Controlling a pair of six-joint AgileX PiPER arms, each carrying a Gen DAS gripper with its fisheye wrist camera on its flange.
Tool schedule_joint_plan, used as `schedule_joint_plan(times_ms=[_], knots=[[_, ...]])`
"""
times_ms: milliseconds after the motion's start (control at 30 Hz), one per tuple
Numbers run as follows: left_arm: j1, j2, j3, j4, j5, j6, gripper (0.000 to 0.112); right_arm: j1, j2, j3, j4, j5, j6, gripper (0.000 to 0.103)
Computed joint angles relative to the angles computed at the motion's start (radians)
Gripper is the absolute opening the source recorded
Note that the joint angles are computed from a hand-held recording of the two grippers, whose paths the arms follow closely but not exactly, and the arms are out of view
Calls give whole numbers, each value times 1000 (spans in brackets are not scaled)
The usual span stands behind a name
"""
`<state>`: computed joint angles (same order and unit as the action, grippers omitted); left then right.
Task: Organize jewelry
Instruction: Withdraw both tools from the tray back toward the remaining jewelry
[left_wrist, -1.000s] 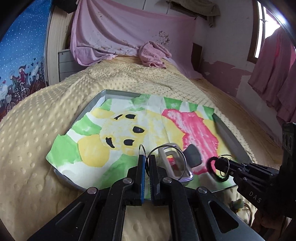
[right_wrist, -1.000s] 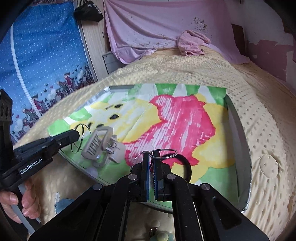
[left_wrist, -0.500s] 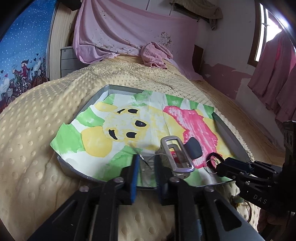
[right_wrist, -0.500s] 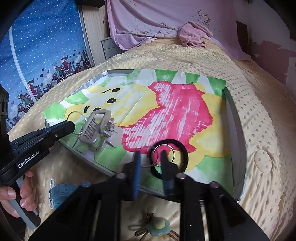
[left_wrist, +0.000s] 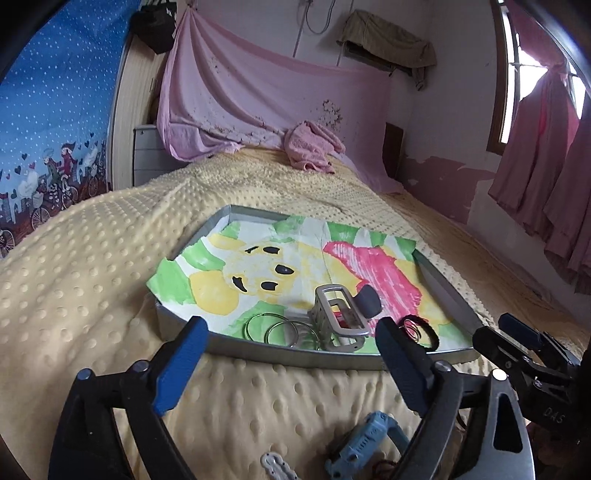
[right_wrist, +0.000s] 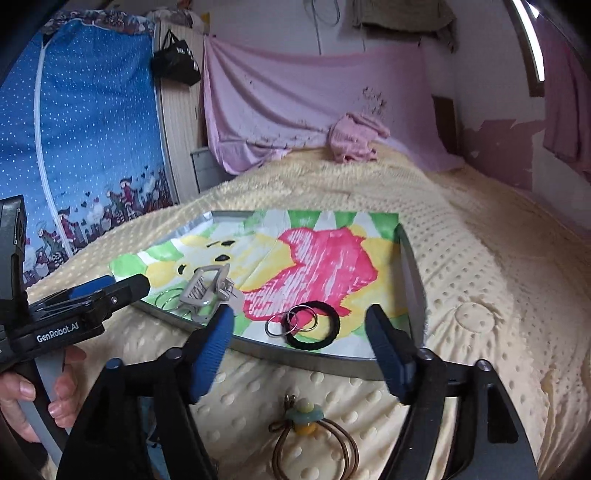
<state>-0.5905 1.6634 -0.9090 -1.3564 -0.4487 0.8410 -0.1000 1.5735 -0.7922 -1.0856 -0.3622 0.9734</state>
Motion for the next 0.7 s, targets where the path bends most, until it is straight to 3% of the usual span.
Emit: schedule_joint_plan(times_ms=[133, 233, 367, 567, 700], knots=[[-53, -59, 110, 157, -113, -212, 103, -27, -92, 124, 212, -83, -195, 88], [-94, -108, 178, 211, -179, -290, 103, -59, -164, 192, 239, -128, -222, 92], [-171, -168, 248, 196, -271, -293, 103, -89, -253, 241, 160, -116, -156, 96], [-298, -220, 311, 81, -374, -197, 103, -202, -366, 326, -52, -186, 26, 102], [-379, -244, 360, 33, -434, -196, 103, -257, -452, 397, -86, -212, 44, 102]])
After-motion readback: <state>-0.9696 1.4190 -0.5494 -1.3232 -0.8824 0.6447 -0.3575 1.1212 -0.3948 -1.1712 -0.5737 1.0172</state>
